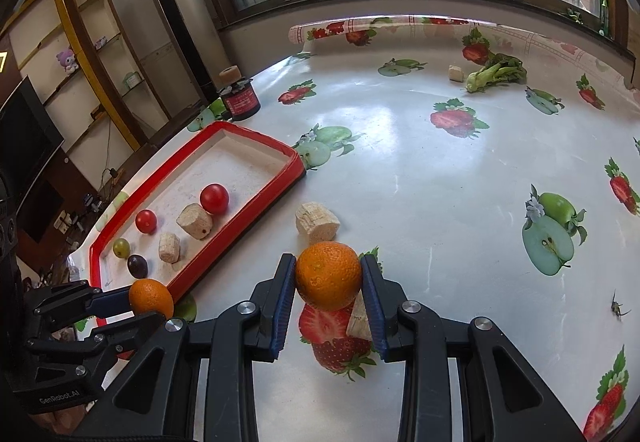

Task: Organize fruits
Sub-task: 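Carry both held oranges over the red tray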

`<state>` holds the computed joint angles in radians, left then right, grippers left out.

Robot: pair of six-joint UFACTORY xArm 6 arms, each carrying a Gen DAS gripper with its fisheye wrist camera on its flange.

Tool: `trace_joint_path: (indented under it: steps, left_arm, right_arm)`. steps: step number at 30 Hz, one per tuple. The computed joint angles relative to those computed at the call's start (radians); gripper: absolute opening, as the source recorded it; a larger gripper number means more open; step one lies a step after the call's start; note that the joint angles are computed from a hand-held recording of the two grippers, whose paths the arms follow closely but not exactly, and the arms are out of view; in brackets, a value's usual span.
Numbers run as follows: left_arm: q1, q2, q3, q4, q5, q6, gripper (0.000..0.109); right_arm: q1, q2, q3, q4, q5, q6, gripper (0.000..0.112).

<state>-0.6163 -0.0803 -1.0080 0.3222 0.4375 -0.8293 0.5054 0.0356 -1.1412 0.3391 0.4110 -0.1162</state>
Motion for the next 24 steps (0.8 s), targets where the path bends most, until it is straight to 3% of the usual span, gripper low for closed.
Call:
trace_joint_path:
  steps: [24]
  left_arm:
    - [0.070,-0.085,0.073,0.024,0.008,-0.020,0.031]
  right_arm:
    - [0.061,0.056,-0.074,-0.020,0.021,0.008,0.033]
